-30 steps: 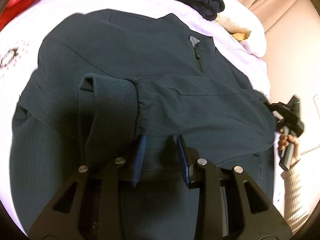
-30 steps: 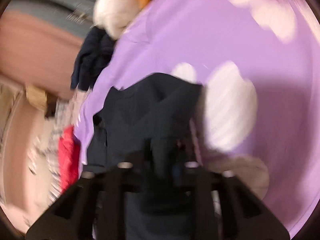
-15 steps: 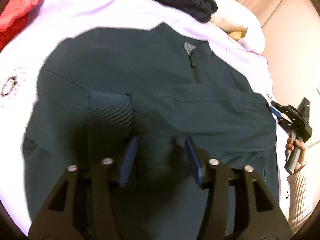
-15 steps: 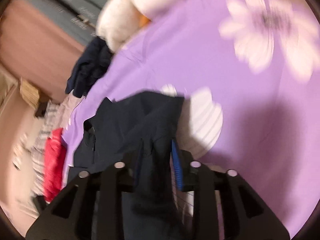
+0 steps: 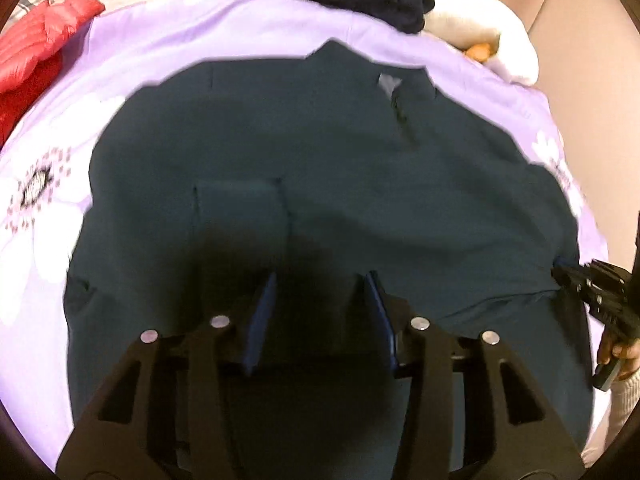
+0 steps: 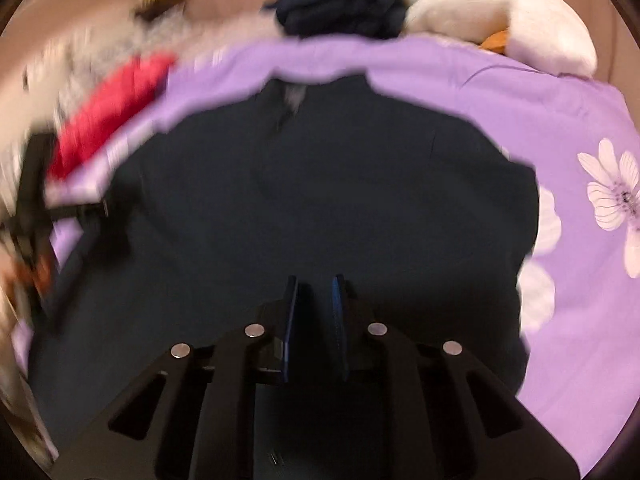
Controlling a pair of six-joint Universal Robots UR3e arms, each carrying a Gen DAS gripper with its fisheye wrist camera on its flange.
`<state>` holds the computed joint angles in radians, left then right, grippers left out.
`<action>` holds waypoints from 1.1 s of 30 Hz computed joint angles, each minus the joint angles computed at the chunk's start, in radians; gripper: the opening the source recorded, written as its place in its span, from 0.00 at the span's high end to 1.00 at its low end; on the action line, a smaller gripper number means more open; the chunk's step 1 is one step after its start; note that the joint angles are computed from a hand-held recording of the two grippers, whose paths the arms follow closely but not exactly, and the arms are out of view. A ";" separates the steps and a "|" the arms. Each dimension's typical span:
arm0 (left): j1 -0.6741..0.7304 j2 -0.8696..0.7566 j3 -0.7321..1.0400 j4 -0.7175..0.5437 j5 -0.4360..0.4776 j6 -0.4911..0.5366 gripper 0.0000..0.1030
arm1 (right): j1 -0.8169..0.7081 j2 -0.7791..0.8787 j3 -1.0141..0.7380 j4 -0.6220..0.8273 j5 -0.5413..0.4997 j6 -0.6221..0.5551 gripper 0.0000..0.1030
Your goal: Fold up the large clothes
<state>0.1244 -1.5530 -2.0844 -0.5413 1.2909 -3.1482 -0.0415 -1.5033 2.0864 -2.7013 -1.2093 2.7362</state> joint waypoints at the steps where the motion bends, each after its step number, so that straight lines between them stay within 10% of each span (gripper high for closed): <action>1: 0.009 0.021 -0.033 0.018 -0.008 0.017 0.55 | 0.000 -0.029 0.045 -0.021 -0.010 -0.020 0.83; 6: 0.114 0.159 -0.104 -0.073 -0.105 0.099 0.54 | -0.051 -0.119 0.098 0.076 -0.024 -0.057 0.83; 9: 0.223 0.300 -0.151 -0.172 -0.149 0.145 0.30 | -0.125 -0.232 0.136 0.155 0.056 -0.073 0.83; 18: 0.379 0.412 -0.124 -0.290 -0.275 0.151 0.30 | -0.017 -0.153 0.032 0.059 0.150 0.066 0.78; 26: 0.043 -0.007 0.163 -0.064 -0.080 -0.087 0.49 | 0.242 0.239 -0.356 -0.038 0.012 0.296 0.77; 33: 0.024 -0.038 0.132 -0.156 0.001 -0.001 0.57 | 0.332 0.314 -0.433 0.127 -0.040 0.177 0.77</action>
<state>0.1483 -1.5914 -1.9522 -0.6971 1.2915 -3.1487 0.2902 -1.1891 1.6529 -2.5748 -1.2492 2.9136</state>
